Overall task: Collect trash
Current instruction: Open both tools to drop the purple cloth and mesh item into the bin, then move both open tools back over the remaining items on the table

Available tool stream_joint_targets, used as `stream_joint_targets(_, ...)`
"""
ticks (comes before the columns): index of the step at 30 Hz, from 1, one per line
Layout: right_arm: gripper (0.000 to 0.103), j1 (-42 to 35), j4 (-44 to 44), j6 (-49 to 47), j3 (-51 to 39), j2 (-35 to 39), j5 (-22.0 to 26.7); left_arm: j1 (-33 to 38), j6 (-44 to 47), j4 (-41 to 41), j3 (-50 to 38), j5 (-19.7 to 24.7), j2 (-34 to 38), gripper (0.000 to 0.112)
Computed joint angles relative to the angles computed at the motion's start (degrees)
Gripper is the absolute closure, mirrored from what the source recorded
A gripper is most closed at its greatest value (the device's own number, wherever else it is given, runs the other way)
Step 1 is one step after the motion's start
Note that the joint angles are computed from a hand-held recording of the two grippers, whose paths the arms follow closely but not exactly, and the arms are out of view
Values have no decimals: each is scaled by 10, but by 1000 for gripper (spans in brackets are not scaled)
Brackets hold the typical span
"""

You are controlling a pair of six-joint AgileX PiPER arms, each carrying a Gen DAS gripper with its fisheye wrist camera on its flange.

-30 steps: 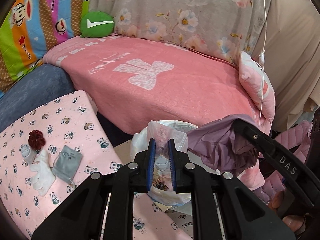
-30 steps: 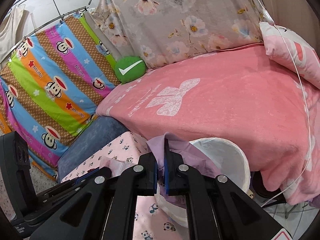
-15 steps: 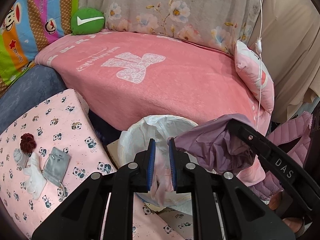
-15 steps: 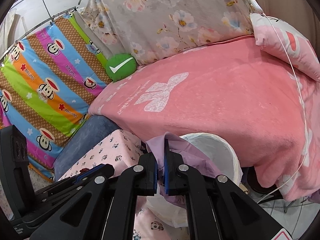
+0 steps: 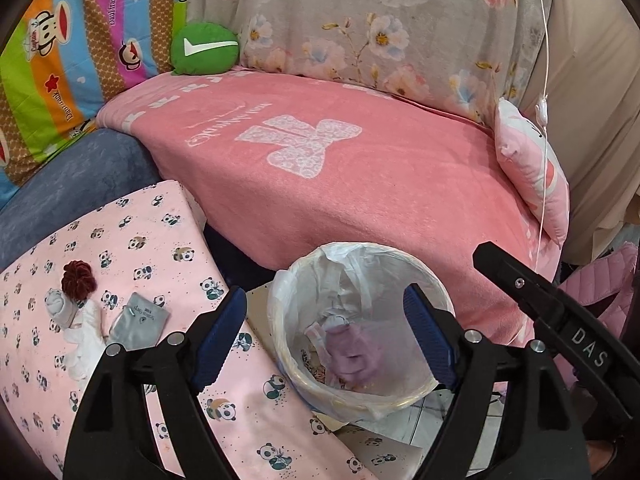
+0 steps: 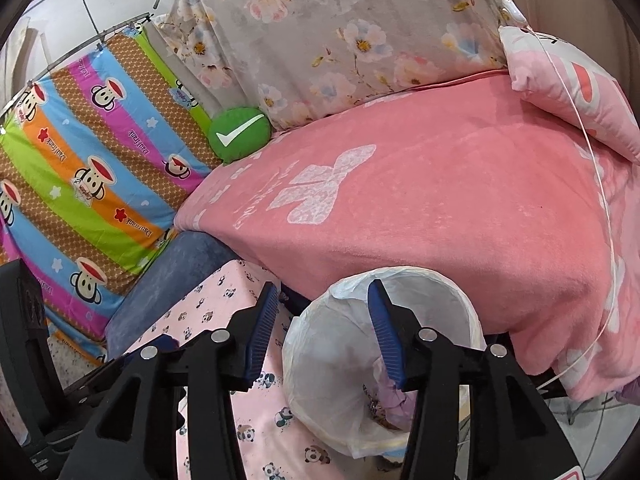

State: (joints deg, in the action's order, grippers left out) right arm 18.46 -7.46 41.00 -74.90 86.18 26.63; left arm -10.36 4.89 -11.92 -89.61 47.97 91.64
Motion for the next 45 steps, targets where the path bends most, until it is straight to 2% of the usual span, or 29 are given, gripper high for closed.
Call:
stream_joint_targets(9, 54, 35, -37, 28, -15, 4, 16, 38, 17, -25, 25, -2, -22, 36)
stream_joint_targets(13, 50, 56, -66, 52, -28, 10, 26, 62, 29, -42, 39, -2, -34, 36)
stream_joint_targets(27, 49, 142, -108, 79, -97, 58, 69, 202, 104, -121, 94, 12, -66, 35)
stream_joint_targets(37, 45, 224, -123, 85, -196, 139, 119, 328, 171, -173, 127, 24, -64, 34)
stream_joint_targets(45, 45, 257, -90, 56, -285, 220, 161, 410, 196, -187, 137, 28, -29, 31)
